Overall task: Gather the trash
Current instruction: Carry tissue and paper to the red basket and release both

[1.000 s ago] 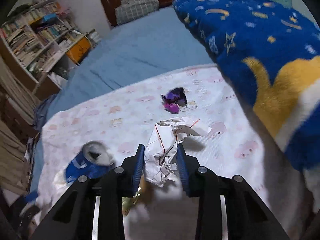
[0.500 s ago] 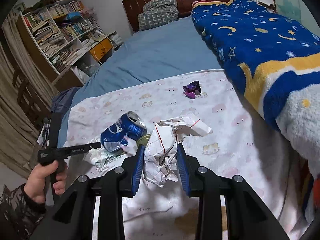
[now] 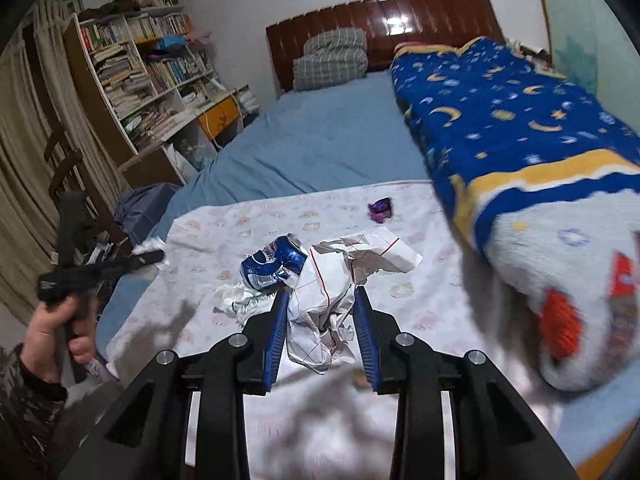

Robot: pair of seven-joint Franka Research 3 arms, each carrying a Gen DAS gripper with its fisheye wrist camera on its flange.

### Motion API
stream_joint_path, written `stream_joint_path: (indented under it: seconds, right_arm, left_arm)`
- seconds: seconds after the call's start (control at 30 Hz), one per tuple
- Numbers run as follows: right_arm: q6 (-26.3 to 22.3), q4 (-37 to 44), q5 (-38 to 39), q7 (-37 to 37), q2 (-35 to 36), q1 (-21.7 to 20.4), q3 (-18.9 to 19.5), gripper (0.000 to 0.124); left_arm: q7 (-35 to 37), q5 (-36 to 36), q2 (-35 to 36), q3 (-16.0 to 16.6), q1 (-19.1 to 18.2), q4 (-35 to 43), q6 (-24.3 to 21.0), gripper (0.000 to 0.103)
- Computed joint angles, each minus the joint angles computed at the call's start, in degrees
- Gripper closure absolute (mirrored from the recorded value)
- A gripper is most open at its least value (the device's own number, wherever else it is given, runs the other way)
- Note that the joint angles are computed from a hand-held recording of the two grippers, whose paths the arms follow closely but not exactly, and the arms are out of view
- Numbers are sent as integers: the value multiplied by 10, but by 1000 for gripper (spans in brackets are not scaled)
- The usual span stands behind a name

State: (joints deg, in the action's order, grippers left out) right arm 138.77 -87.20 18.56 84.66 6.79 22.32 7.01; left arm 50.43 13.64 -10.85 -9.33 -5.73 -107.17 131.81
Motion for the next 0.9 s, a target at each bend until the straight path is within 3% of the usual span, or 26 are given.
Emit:
stream_joint_path:
  seconds: [0.2, 0.47, 0.67, 0.9]
  right_arm:
    - [-15, -170, -21, 27, -183, -31, -18, 91]
    - [-98, -422, -31, 94, -418, -101, -38, 91]
    - [-126, -574, 8, 107, -495, -119, -50, 91]
    - [-102, -676, 50, 84, -481, -109, -55, 90]
  left_arm:
    - [-4, 14, -19, -51, -54, 41, -13, 81]
    - [50, -95, 54, -90, -160, 52, -14, 81]
    - [83, -166, 122, -108, -205, 46, -32, 81]
    - [86, -167, 198, -111, -219, 67, -85, 81]
